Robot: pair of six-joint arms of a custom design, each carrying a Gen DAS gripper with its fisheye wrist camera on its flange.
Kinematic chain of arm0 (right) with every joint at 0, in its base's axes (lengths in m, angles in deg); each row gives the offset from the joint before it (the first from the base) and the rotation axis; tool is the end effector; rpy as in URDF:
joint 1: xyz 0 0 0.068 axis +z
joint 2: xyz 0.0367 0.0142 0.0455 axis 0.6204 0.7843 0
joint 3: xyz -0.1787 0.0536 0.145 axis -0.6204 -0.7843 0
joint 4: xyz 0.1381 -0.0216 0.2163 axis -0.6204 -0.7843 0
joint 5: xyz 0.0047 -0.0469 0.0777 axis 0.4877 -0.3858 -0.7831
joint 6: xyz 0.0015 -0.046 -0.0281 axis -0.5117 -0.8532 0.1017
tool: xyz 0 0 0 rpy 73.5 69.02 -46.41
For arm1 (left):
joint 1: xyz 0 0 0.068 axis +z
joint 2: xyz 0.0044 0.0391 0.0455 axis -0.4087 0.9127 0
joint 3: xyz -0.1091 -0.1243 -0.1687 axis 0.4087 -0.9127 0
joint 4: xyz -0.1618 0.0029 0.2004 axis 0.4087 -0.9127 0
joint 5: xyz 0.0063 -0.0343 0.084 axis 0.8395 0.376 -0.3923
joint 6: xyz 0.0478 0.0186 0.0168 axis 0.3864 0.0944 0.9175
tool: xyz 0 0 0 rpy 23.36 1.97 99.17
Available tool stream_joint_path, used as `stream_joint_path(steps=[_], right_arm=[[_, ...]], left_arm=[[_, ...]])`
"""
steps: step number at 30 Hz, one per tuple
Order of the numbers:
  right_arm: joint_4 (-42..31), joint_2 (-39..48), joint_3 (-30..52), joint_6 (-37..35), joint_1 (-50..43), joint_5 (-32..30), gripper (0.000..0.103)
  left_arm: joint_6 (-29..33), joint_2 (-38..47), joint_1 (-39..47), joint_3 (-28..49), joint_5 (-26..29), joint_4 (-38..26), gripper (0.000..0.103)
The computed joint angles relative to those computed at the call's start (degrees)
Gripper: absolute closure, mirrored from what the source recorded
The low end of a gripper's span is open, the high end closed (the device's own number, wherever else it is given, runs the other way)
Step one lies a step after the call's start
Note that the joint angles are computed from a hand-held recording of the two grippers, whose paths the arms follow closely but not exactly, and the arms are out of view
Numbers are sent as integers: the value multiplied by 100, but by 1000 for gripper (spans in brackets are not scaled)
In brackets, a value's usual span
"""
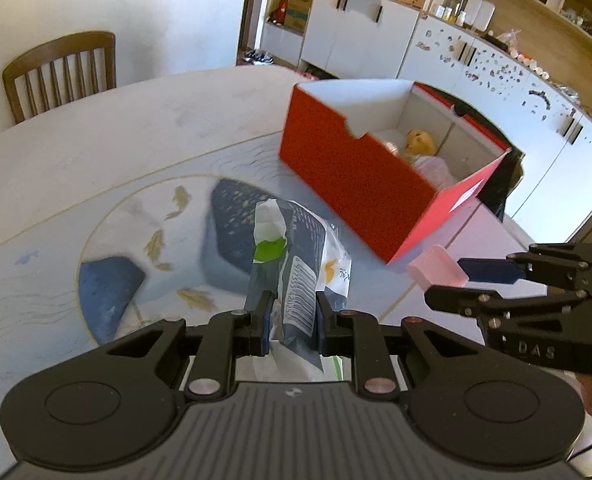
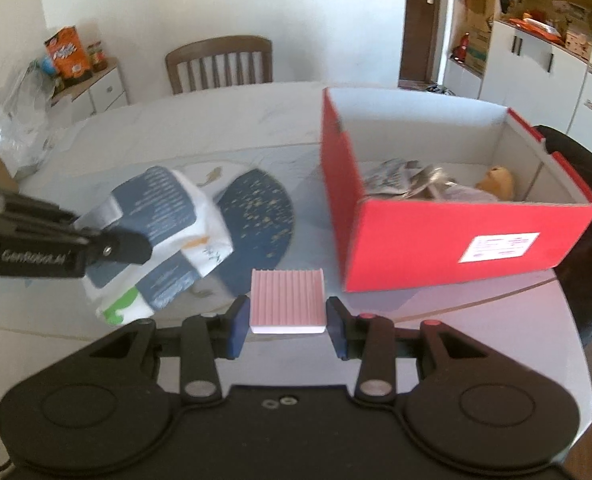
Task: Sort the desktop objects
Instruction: 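Carry snack bag with left gripper while right gripper carries pink sponge to shoebox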
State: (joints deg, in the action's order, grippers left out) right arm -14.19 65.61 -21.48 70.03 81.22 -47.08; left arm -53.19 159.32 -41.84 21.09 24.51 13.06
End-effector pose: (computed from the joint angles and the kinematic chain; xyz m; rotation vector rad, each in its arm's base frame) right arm 0.2699 0.2236 0.1285 0.3680 2.3790 -0.0603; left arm 0.3751 -0.1378 0.1830 1.0282 2.2930 -0.6106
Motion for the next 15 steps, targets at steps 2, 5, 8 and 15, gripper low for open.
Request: stream_joint_path(steps=[2,5,8,15], right_arm=[[-50,-278,-168,-43,-67,17,63],[-33,-746,-479,-202,-195,41,63],[-55,-1112,-714,-323,-361,57,63],[106,-1820,-1206,-940,-995,-34,63]], left_arm=[[-107,-92,-76,10,27,-35,84],[-230,-268,-204,-40,48,-27,84],[-425,-354,-367,5,43,-1,84],[-1032,-333,-811,288,-82,195,84]])
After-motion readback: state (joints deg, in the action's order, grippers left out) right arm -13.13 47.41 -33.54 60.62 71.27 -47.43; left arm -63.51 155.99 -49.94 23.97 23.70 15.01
